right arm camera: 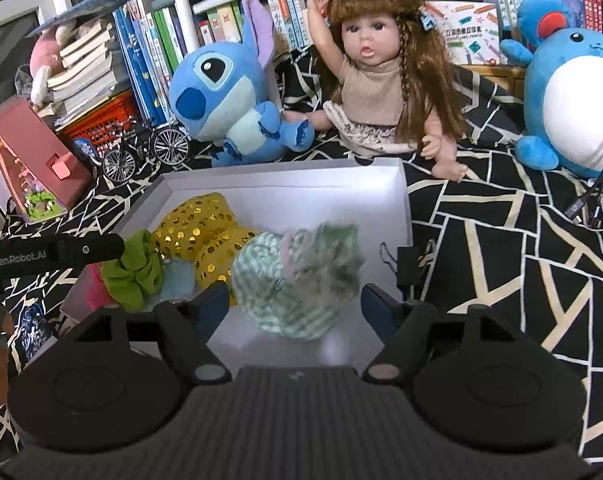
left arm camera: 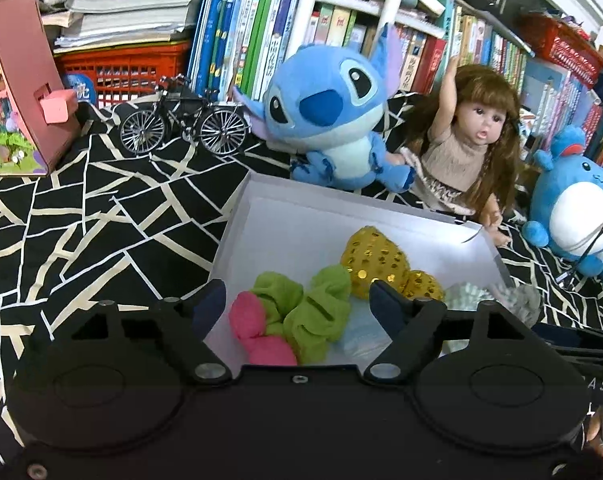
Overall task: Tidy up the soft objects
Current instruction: 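Carry the scrunchie with the left tool into the box while the right tool carries the cloth, then move the left tool to the blue floral pouch while the right tool approaches the white fluffy toy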
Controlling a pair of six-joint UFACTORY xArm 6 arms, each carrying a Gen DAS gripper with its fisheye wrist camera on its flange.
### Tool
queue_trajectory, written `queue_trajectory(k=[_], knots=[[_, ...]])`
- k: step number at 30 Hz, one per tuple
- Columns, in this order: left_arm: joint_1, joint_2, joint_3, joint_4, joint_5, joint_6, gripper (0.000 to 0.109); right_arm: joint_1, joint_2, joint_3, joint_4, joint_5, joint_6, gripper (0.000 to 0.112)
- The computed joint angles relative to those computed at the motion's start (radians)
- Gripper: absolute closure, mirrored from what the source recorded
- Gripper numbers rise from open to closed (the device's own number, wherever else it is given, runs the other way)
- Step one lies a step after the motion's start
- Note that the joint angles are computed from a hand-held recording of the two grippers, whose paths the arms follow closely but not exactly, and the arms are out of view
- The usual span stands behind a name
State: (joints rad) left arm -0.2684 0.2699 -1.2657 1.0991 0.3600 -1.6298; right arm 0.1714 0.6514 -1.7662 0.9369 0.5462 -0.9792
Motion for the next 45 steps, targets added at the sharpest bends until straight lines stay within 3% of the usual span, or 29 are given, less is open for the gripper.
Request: queue_trajectory(k=[17,29,45], knots=[[-0.039,-0.199,0.187,0.302,0.038,-0.282,0.022,-0.019,-0.188,0.239,0.297,-0.054,-0.325,0.022],[-0.076,-0.316,0.335,0.393,0.115,-0.367,0.019,-0.035,-0.293,0.399,0.532,-0.075,-0.638,0.013],[-0.121,-0.402,0.482,0.563,0.188,-0.527,0.015,-0.044,-0.307,0.478,0.64,-0.137,-0.743,0.009]])
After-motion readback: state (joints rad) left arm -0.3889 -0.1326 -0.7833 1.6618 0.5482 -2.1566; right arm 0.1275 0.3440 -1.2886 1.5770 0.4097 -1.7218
